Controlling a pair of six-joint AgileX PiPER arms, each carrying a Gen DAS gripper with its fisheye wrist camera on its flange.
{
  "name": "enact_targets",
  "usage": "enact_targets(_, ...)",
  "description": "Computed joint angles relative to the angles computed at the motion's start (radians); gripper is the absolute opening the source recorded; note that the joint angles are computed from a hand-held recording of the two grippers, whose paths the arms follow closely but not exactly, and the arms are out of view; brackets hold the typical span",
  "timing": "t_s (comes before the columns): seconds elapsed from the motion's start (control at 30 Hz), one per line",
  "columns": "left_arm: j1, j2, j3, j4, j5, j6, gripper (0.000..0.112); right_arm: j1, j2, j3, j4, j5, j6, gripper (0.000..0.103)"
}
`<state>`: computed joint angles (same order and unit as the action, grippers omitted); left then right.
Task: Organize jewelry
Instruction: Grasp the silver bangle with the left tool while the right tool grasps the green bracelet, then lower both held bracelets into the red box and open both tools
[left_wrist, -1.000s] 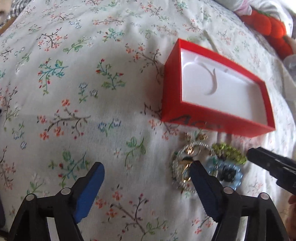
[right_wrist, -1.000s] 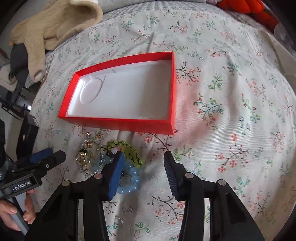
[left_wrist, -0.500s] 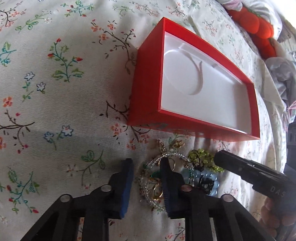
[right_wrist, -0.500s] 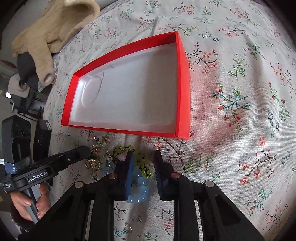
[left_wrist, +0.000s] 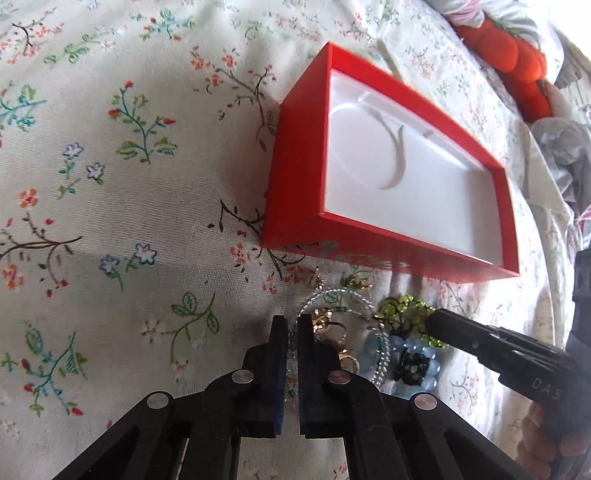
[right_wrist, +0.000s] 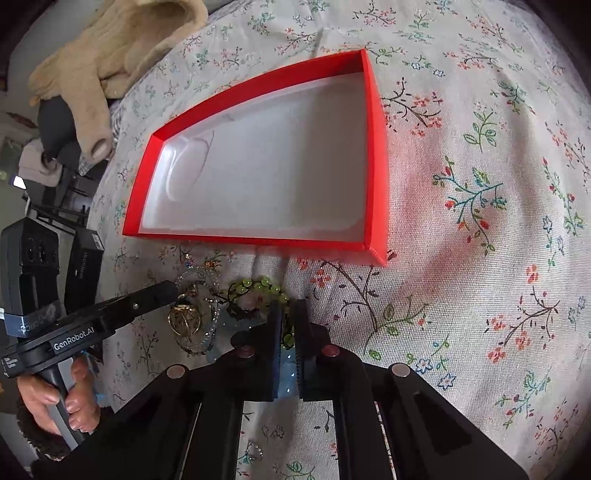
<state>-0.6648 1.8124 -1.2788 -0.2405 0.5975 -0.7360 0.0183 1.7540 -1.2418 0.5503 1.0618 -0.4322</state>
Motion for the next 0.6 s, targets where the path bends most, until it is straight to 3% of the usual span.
enact_targets(0.13,-0.024,-0.041,0.012,0.091,-0.012,-0.077,0.0,-0.013,-0.044,0.012,0.011,0.0,-0.015,0.006)
enact_targets(0.6,-0.079,-0.139,0.001,0.198,-0.103,-0.155,0.0,-0.06,-0.184,0.012,0.099,0.031,-0.022,0.006)
